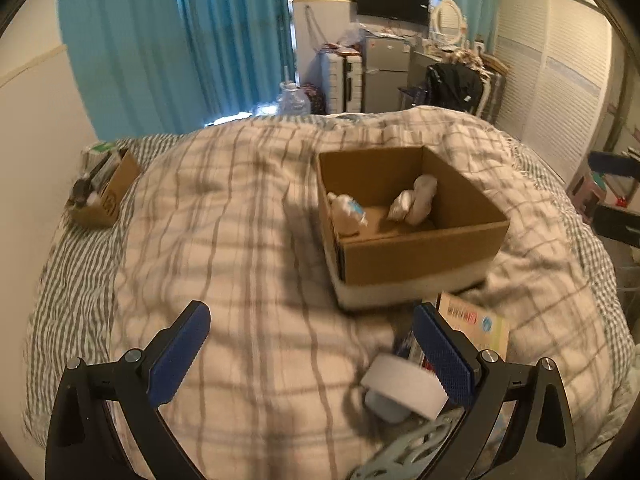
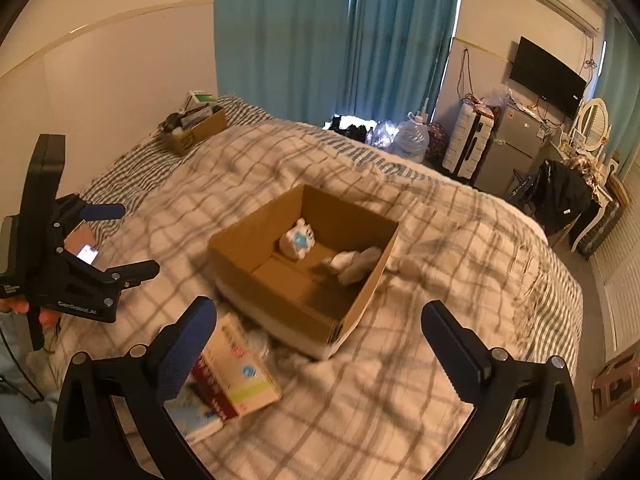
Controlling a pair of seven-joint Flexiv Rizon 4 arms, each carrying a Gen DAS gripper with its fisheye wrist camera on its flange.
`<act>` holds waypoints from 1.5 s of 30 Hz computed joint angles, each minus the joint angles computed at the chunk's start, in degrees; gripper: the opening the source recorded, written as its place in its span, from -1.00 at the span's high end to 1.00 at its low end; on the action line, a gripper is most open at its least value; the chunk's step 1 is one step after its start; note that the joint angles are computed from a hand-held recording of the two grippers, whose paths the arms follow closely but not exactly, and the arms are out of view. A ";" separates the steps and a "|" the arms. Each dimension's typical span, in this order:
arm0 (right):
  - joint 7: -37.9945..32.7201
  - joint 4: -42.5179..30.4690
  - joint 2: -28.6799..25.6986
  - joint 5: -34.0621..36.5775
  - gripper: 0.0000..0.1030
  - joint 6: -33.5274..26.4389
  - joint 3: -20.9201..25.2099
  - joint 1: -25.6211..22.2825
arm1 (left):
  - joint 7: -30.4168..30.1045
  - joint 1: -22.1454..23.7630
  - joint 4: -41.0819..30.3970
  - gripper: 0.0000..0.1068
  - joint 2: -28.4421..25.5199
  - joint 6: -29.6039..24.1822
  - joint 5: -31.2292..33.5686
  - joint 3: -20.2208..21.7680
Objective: Organize objects
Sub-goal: 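Grasp the white tape roll with the left gripper and lift it, then grasp the Amoxicillin Capsules box with the right gripper while the left holds the tape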
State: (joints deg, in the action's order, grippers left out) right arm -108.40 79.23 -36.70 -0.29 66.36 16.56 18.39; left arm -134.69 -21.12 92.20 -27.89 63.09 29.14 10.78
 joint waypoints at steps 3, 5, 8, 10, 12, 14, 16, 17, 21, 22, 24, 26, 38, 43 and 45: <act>0.06 4.50 0.55 -0.90 -0.99 2.83 -1.21 0.64 | -4.27 -1.01 2.29 -0.93 -0.64 1.29 -0.26 0.25; 0.92 7.82 0.61 -2.66 -0.99 5.91 -2.67 1.61 | -5.67 -0.89 4.24 -0.93 -1.19 4.03 -1.09 -0.30; 0.74 9.89 -0.03 -4.58 -0.99 5.44 -2.08 0.99 | -5.43 -1.20 5.58 -0.93 -1.95 5.47 -2.46 -0.74; -0.13 9.59 -0.65 -4.47 -0.99 3.58 -0.65 -0.14 | -1.62 -0.20 5.57 -0.93 -2.97 5.31 -4.73 -2.43; -0.13 9.15 -1.15 -4.31 -0.99 2.75 -0.40 -0.40 | 1.46 0.44 5.68 -0.93 -3.80 6.14 -6.71 -3.38; 0.11 8.73 -1.48 -4.37 -0.99 2.58 -0.67 -0.33 | 5.43 1.37 5.94 -0.93 -4.48 6.82 -9.42 -4.81; 0.27 8.47 -1.73 -4.50 -0.99 2.78 -0.86 -0.23 | 9.16 1.08 5.45 -0.93 -5.20 6.61 -10.78 -5.18; 0.27 8.24 -1.88 -4.51 -0.99 2.60 -0.76 -0.24 | 11.26 1.02 5.14 -0.93 -5.57 6.50 -11.36 -5.44; 0.32 7.24 -2.48 -5.05 -0.99 0.97 -1.10 0.31 | 17.77 -1.49 0.09 -0.93 -8.60 2.23 -11.07 -3.61; 0.58 7.14 -2.56 -5.34 -0.99 0.81 -1.47 0.64 | 19.43 -1.00 -0.39 -0.93 -9.16 2.08 -11.67 -4.17; 0.85 6.85 -2.70 -5.51 -0.99 0.60 -1.66 0.82 | 22.42 0.31 -0.86 -0.93 -10.12 1.17 -14.11 -5.67; 0.43 6.58 -2.86 -5.32 -0.99 0.46 -1.24 0.54 | 25.79 2.00 -0.41 -0.90 -10.89 1.71 -16.83 -7.55; -1.24 4.16 -4.62 -6.68 -0.99 -2.12 -1.95 2.43 | 29.32 2.17 7.85 -0.60 -7.16 12.44 -25.17 -6.54; -4.79 2.85 -5.45 -5.92 -0.99 -6.00 0.12 2.25 | 28.25 4.06 11.18 -0.60 -3.95 16.44 -26.79 -5.80; -6.34 1.80 -6.19 -5.04 -0.99 -7.68 0.86 2.34 | 29.10 6.53 13.42 -0.60 -2.76 19.90 -29.05 -7.83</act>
